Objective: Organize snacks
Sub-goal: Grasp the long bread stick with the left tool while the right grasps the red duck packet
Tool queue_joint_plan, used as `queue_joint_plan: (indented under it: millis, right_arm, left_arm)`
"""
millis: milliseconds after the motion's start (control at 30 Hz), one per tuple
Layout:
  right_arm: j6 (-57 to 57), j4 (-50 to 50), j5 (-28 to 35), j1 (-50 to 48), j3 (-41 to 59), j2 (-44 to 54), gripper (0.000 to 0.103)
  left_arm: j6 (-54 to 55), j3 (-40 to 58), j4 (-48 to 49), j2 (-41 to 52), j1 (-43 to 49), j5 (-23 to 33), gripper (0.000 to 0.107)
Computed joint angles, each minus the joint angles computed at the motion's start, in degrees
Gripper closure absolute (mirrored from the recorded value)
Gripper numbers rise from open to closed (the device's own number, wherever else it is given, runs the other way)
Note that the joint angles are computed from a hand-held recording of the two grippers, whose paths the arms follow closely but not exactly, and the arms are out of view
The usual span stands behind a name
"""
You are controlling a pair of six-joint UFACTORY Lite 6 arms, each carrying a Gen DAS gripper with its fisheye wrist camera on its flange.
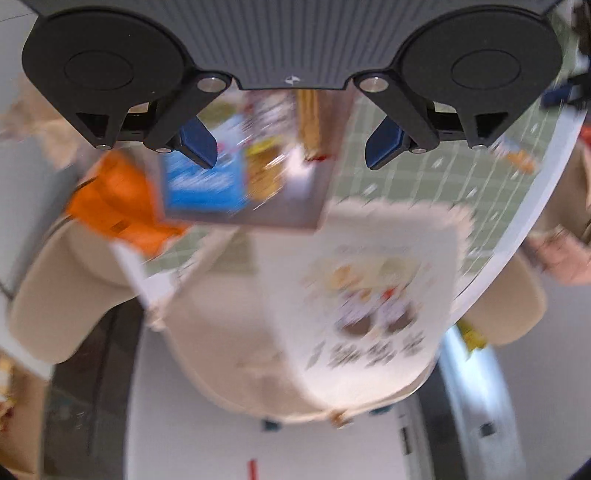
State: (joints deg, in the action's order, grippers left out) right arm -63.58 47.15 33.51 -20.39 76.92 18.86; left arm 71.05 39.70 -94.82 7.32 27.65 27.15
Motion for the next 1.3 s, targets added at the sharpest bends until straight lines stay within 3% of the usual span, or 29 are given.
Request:
queue_joint_plan:
  millis: [167,333,500,600,700,833,900,967,1067,1133,1300]
  right_arm:
    - [-10.5,7.5,-3.2,9.9,-16.3,-5.0,0.015]
    - [-18.9,17.0,-8.2,22.5,-21.6,-2.0,0.015]
    - [-33.4,28.6,-14.2,32.0,-20.8,2.5,0.015]
    - [-34.9,29.3,-14.7,34.9,-16.3,8.4,0.014]
    - [-30.8,28.0,-13.5,36.3,-14.2,11.1,0.011]
    - [-38.7,37.9,-17.4,39.5,-21.9,5.8,0.010]
    - [-44.3,43.7,-18.3,38.8,-27.3,1.8,0.011]
    - [-49.2,47.1,-17.6,36.0,-33.5,-3.7,0.018]
    - [-42.1,36.7,-13.8,27.9,-39.8,-11.0,0.027]
    - [-39.0,29.9,-11.8,21.0,-43.7,-15.8,0.028]
    - [-46.0,23.8,-7.3,3.1,-50.2,-23.2,0.026]
  left_arm:
    - [-7.5,15.7,-1.3,14.0,-3.7,-2.9,0.064]
    - [-21.7,29.9,15.4,24.0,-11.1,-11.5,0.062]
    - [-5.6,30.1,15.4,24.5,-12.8,-7.9,0.059]
    - [0.5,28.1,12.7,23.3,-12.8,-8.2,0.055]
    - [-11.3,31.3,19.8,25.0,-13.6,-8.4,0.057]
    - [-25.8,35.0,29.8,27.8,-18.2,-14.1,0.055]
    - [-30.2,34.8,34.4,27.8,-20.3,-17.0,0.055]
    - [-28.0,33.3,34.5,26.5,-21.1,-17.3,0.055]
    - [-12.2,27.0,23.4,22.3,-21.4,-14.9,0.056]
    - [-3.0,20.9,16.5,18.0,-21.8,-13.2,0.057]
    - [15.0,3.0,3.4,4.8,-25.8,-10.5,0.058]
